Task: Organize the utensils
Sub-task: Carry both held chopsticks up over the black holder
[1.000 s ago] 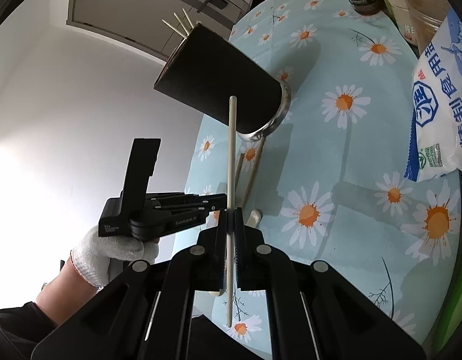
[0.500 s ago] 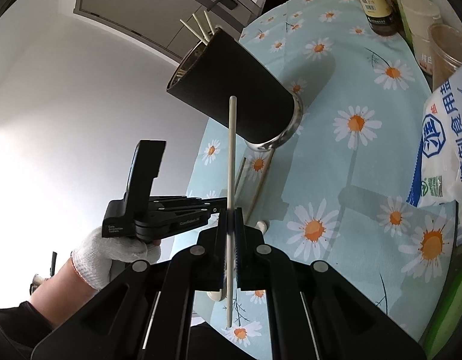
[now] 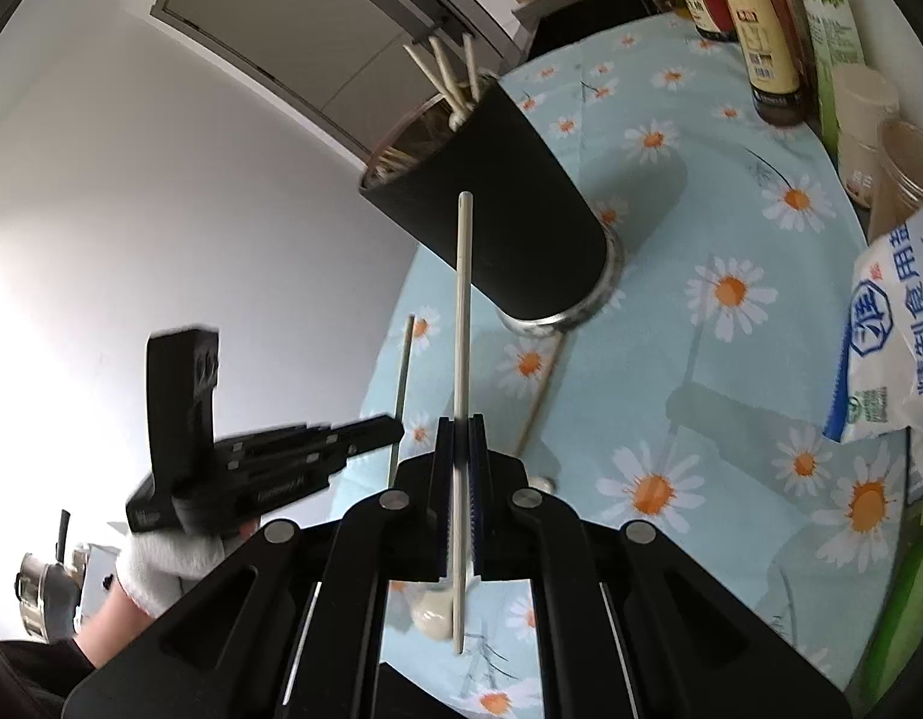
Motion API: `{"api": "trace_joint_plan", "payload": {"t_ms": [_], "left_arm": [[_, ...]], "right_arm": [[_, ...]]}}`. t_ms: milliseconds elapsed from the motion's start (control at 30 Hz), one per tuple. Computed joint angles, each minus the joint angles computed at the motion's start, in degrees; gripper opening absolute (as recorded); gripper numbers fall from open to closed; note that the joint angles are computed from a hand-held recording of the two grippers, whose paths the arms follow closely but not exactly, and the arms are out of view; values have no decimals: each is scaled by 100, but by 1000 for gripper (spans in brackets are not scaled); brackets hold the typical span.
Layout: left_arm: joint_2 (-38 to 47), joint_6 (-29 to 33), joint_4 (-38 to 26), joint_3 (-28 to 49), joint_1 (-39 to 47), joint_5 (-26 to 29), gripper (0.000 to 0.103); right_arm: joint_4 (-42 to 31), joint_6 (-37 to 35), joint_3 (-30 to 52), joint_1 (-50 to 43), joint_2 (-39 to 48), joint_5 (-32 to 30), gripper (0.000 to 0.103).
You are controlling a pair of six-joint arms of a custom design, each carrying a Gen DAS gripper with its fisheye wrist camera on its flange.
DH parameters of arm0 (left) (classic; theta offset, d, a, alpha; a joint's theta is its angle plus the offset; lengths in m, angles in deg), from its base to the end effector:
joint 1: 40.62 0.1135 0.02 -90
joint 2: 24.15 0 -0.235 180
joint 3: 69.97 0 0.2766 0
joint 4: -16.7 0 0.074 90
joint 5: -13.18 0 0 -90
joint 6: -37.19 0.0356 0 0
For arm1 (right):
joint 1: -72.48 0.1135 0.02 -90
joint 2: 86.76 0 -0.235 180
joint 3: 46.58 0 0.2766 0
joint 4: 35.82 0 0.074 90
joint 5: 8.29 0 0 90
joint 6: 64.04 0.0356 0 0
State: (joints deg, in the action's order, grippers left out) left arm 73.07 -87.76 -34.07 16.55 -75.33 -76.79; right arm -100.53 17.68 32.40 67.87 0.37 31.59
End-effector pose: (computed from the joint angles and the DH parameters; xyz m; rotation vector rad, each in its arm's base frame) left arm 0.3072 -0.2128 0.1990 -0.0055 2.7061 -0.3935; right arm 0.3118 0.0023 0.2165 -0.2592 2.5226 1.1325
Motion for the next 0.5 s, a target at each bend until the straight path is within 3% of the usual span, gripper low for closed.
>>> {"api": "trace_joint_plan", "payload": {"t_ms": [167, 500], "left_arm": [[-684, -45, 377, -635, 170, 274, 4], [-1521, 449, 751, -928, 646, 548, 4]], "right_arm": [[617, 658, -214, 495, -273, 350, 6], [1418, 1661, -117, 1298, -473, 1066, 6]]}}
